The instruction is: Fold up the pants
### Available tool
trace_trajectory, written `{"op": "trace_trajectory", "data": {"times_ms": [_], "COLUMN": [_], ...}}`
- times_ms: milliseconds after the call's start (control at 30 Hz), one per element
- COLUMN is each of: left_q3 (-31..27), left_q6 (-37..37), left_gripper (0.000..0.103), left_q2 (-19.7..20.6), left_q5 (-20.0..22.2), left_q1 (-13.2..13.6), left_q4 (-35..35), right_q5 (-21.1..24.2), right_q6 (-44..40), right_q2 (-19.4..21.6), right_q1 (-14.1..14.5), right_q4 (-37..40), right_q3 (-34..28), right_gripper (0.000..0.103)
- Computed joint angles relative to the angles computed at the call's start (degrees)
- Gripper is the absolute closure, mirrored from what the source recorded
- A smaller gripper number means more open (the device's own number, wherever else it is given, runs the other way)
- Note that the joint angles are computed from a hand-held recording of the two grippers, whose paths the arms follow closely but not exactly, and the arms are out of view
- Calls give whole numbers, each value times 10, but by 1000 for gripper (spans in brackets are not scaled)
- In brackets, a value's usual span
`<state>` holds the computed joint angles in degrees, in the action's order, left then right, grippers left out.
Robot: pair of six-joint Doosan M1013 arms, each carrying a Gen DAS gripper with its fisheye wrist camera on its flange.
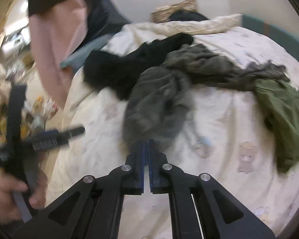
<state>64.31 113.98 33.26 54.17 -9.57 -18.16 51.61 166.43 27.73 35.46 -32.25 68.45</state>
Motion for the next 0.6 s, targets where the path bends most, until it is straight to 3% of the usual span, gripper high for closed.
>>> {"op": "trace_trajectory", "data": {"times_ms": [67, 100, 133, 200, 267, 333, 433, 567, 600], "left_q3": [-20, -33, -56, -73, -87, -103, -139, -149, -154], "left_q6": [2, -2, -10, -13, -29, -42, -52, -83, -81], "left_gripper": [0, 0, 0, 0, 0, 0, 0, 1, 6], "left_q2": [16, 26, 44, 61, 77, 93, 127, 151, 156], "left_q5": [34, 55, 87, 105, 105, 112, 123, 82, 79], "left_q1": [-13, -20, -32, -46, -66, -79, -115, -143, -144], "left_q4": [-9, -6, 5, 10, 44, 53, 136, 243, 240], "right_q5": [11, 18, 25, 43, 46, 35, 14, -27, -29], "right_q6": [32, 67, 110, 190, 218, 250, 297, 329, 321], "right_q2": [-9, -17, -25, -44, -63, -78, -98, -114, -114], "right_q1": [-4, -5, -3, -5, -7, -18, -28, -35, -39], "right_q4": [-13, -32, -57, -93, -84, -67, -49, -20, -10], "right_q3": [13, 24, 36, 64, 88, 113, 148, 175, 173], "right_gripper": [61, 25, 4, 1, 1, 1, 1, 1, 1]}}
